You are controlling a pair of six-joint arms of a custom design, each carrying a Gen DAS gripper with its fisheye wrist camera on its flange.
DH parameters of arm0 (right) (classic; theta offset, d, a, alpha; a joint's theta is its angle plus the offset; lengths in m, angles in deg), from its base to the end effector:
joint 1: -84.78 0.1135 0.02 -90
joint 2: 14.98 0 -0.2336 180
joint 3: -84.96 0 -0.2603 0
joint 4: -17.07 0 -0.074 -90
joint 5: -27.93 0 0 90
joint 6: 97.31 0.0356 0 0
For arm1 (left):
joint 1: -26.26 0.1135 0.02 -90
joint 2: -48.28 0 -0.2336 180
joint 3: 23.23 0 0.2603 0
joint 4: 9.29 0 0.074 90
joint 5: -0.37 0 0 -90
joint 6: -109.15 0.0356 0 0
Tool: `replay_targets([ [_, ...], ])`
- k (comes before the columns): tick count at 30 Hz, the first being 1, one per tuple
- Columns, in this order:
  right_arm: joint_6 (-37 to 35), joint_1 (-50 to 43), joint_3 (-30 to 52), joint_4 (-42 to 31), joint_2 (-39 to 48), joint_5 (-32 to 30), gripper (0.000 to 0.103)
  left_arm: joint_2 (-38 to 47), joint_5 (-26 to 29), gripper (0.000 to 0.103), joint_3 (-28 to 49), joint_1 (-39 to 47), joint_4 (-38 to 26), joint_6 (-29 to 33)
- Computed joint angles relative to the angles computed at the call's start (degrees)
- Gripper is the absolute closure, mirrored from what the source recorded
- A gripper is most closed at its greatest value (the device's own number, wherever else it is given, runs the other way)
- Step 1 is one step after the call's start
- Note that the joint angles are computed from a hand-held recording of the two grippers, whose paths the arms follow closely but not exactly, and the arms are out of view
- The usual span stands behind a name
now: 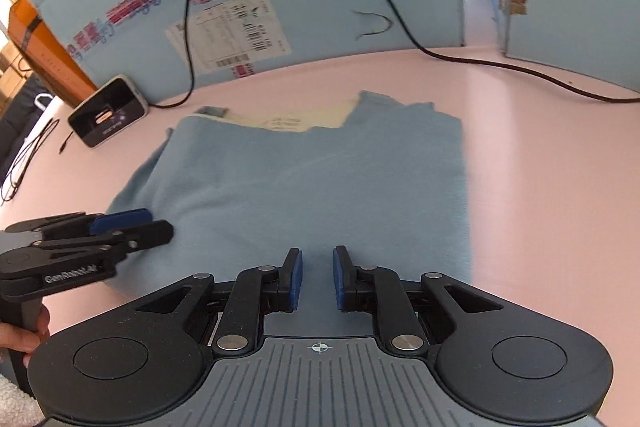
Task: Fold clothes
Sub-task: 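Grasp the hem with both tools and fold it up toward the collar, then pinch the folded sweater edges with both tools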
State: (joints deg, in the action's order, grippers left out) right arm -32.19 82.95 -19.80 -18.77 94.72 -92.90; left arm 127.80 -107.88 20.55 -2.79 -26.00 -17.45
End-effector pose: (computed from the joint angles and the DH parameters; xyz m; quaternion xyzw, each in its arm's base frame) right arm 0.3490 0.0071 0.0877 -0.2343 0.9216 0.2167 0.2209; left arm 0.2279 -0.1138 0.1057 -0.1125 0.9294 -0.0461 0.3484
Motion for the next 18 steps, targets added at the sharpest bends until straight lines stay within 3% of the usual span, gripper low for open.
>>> replay_targets([
  [4, 0.7, -1.1, 0.3, 0.6, 0.8, -1.3, 0.093, 0.1, 0.2, 0.072, 1.0, 0.8, -1.2, -1.7],
  [5, 1.0, -1.1, 0.0, 0.7, 0.4, -1.2, 0.093, -1.5, 1.5, 0.065, 1.3, 1.4, -3.2, -3.8],
  [7, 1.4, -1.6, -0.4, -0.7, -1.0, -1.5, 0.087, -6.4, 1.4, 0.039, 1.1, 1.4, -8.2, -7.9],
  [8, 1.7, -1.6, -2.2, -0.8, -3.7, -0.9, 0.078, -10.4, -1.2, 0.019, -0.1, 0.2, -10.0, -8.7],
  [9, 2.1, -1.6, -4.2, -0.9, -6.8, -0.4, 0.066, -13.8, -4.8, 0.012, -0.9, -1.6, -12.6, -8.8],
  [10, 1.2, -2.0, -7.7, 0.2, -11.0, -0.5, 0.058, -17.1, -8.3, 0.011, -1.5, -3.5, -15.4, -9.0],
  [11, 0.1, -2.6, -11.2, 1.3, -15.5, -0.7, 0.044, -18.8, -10.4, 0.011, -1.2, -5.1, -18.7, -9.5],
  [12, -1.8, -3.1, -14.9, 2.5, -19.6, 0.1, 0.039, -20.1, -11.7, 0.011, -1.0, -6.4, -21.7, -10.7],
  [15, -8.2, -4.5, -25.1, 5.3, -32.2, 4.2, 0.039, -22.3, -14.4, 0.011, -0.9, -11.2, -28.7, -14.4],
  [18, -15.9, -4.4, -33.2, 8.5, -41.8, 10.3, 0.039, -17.4, -18.4, 0.011, 1.1, -19.2, -32.7, -14.3],
])
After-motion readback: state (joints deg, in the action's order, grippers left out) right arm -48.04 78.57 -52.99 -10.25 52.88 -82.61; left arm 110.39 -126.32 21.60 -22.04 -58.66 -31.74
